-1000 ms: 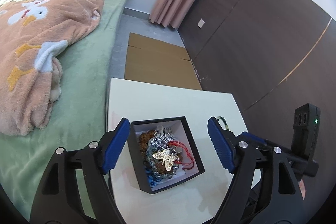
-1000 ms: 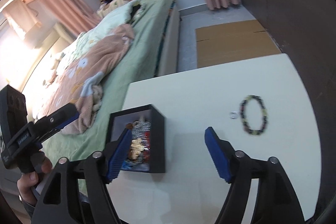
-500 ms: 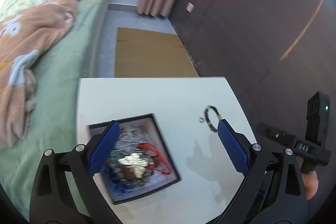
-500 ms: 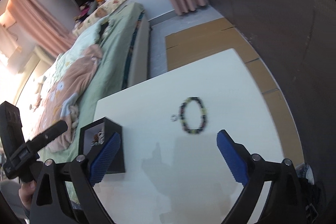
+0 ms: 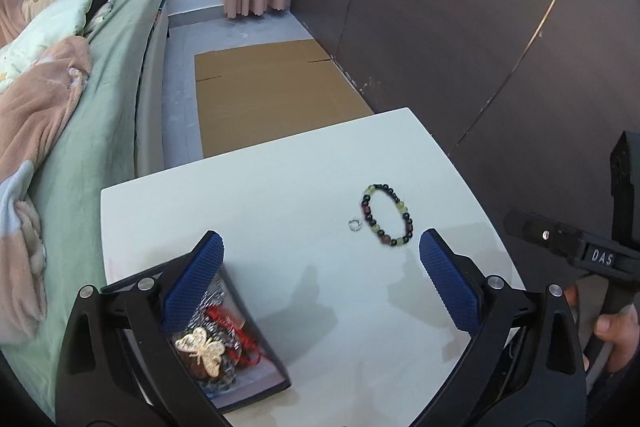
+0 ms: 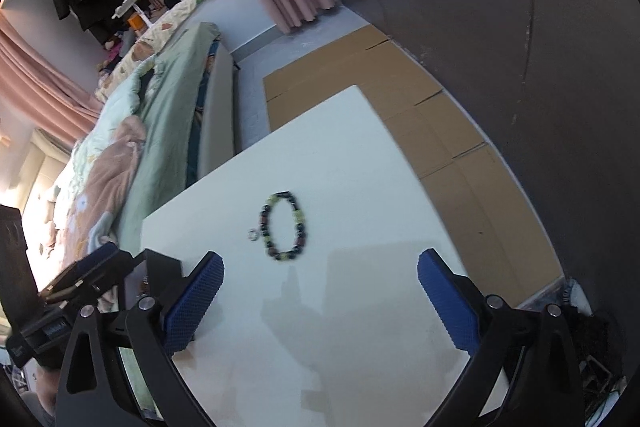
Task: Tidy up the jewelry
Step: 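Move the left gripper to the small silver ring and grasp it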
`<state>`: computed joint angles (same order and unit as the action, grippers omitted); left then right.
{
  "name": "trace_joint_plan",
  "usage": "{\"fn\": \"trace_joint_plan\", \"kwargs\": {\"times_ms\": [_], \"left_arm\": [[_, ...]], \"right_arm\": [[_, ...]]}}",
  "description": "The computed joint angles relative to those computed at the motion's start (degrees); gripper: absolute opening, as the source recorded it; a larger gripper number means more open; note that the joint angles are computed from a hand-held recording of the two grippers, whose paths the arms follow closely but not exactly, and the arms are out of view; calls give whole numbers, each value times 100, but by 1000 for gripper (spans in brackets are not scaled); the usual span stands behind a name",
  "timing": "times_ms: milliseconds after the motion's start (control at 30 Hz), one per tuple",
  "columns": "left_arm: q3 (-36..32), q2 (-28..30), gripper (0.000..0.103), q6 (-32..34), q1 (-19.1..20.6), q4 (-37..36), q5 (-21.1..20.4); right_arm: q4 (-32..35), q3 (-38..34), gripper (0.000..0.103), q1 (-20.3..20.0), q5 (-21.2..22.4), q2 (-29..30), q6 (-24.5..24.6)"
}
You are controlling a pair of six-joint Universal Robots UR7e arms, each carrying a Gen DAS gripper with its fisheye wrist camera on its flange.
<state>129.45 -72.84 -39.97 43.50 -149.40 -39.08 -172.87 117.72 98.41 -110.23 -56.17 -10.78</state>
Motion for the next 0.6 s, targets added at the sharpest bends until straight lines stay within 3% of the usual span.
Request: {"fn": "trace_joint_plan", "kwargs": {"times_ms": [400,600], "left_arm": [[-494,705,97,729,436,-395,-418],[-591,966,77,975,723,-652,-767]], "right_arm": [[-32,-18,95,-187,-108,-99,-139],[-18,-95,95,-184,-164,-20,-170]]}}
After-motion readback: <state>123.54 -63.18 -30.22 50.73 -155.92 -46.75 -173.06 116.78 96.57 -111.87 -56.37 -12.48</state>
